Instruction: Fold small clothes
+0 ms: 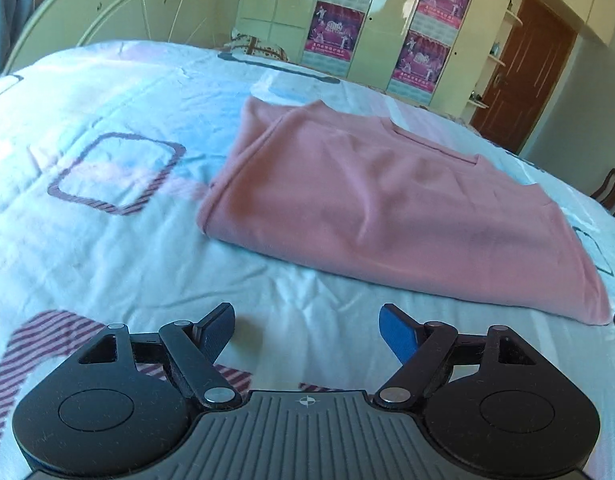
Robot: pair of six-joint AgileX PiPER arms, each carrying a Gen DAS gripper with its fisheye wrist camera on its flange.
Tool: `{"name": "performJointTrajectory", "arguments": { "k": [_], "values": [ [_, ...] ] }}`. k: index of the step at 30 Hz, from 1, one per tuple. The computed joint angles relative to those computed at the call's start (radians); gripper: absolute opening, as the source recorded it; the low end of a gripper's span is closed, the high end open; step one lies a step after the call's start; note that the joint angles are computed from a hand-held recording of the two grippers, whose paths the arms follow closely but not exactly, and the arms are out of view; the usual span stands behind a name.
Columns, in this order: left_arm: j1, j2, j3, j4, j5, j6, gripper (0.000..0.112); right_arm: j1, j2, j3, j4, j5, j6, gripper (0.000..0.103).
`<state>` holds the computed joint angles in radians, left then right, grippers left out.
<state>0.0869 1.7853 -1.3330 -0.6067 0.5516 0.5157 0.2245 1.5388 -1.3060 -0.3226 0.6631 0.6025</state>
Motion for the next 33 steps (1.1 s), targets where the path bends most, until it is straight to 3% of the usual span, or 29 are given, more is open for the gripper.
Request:
{"name": "performJointTrajectory", "arguments": {
  "k": [7,15,23,25,28,30,33],
  "values": [
    [-0.018,0.031,-0.001,-0.07,-0.022,-0.071,0.077,0.039,0.063,-0.09,0.039,0.022,-0.019,0.019],
    [0.0,0.111,-0.059,-0.228,-0.05,0.01,0.077,0.062,0.168,-0.22,0.063,0.064,-0.021,0.019],
    [0.046,0.216,-0.082,-0.724,-0.074,0.154,0.076,0.068,0.365,-0.525,0.101,0.139,-0.057,0.02],
    [0.042,0.247,-0.106,-0.783,-0.087,0.176,0.071,0.071,0.424,-0.615,0.113,0.163,-0.052,0.017],
    [0.036,0.301,-0.154,-0.834,-0.117,0.187,0.052,0.072,0.511,-0.744,0.124,0.19,-0.032,0.004],
    [0.039,0.349,-0.207,-0.832,-0.121,0.159,0.03,0.074,0.582,-0.854,0.133,0.232,-0.029,0.004],
    [0.049,0.421,-0.294,-0.822,-0.084,0.121,0.021,0.082,0.701,-1.049,0.142,0.321,-0.052,0.003]
  ]
}}
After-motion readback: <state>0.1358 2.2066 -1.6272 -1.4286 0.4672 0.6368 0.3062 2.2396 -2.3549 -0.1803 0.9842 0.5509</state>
